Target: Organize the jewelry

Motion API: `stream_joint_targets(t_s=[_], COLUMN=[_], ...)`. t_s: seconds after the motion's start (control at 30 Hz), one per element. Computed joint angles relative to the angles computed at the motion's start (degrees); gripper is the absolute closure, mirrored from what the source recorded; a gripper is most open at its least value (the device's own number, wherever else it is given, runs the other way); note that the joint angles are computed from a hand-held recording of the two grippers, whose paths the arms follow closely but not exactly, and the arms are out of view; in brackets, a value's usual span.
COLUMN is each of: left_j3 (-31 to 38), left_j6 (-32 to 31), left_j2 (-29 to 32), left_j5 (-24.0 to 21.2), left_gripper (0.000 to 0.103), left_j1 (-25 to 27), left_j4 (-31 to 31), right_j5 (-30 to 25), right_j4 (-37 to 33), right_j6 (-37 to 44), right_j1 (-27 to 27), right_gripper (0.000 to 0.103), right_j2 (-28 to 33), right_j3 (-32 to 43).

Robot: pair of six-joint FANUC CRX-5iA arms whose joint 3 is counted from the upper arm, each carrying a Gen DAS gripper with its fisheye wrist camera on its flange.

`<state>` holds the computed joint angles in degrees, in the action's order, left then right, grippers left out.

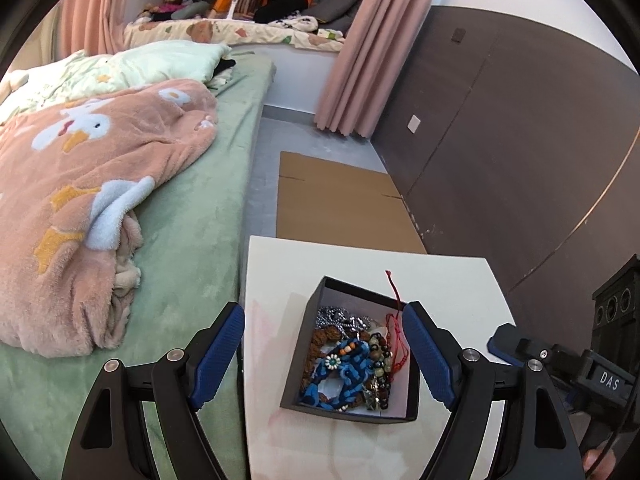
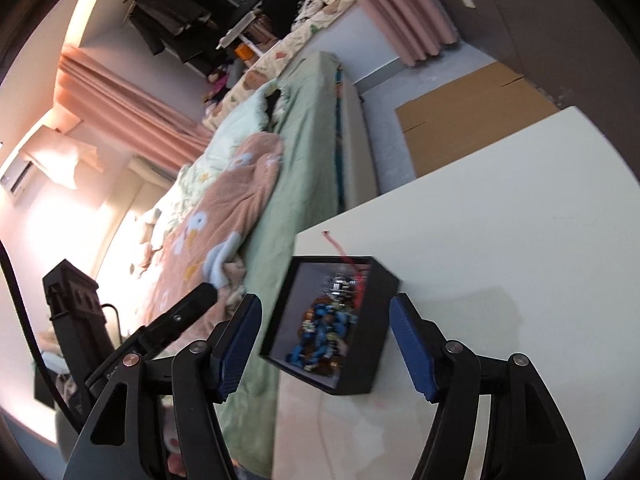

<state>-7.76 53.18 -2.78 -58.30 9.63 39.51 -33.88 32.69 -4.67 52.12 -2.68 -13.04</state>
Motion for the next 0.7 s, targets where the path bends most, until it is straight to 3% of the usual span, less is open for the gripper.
stream_joint_targets(t_s=[0.4,0.57,0.67,0.7], left_j3=[-4.25,-7.05,-8.09,-8.69], left_j6=[-0.07,-0.65,1.38,1.6], left_j2=[-5.24,-7.69,-9.2,-9.75], left_j5=[4.33,6.84,8.79,9.34], left_gripper=[0.021,0.004,0.003,0.003], left_j1=[-2.46,-3.07,-4.18,-4.41], left_j4=[-2.41,-0.61,-2.23,-2.12], right_j5=[-14.31,-18.42,-19.38,-20.02], right_j4=[3.86,3.4,3.19,3.86], right_j6=[-2.73,-1.67,-0.97,-0.95], right_j1=[3.31,4.09,4.55,4.92], right_gripper=[0.036,0.035,0.023,0.013], right_j2=[-3.56,-4.95,-6.0,-6.29], right_j3=[-0.39,-0.45,-0.95,-1.2])
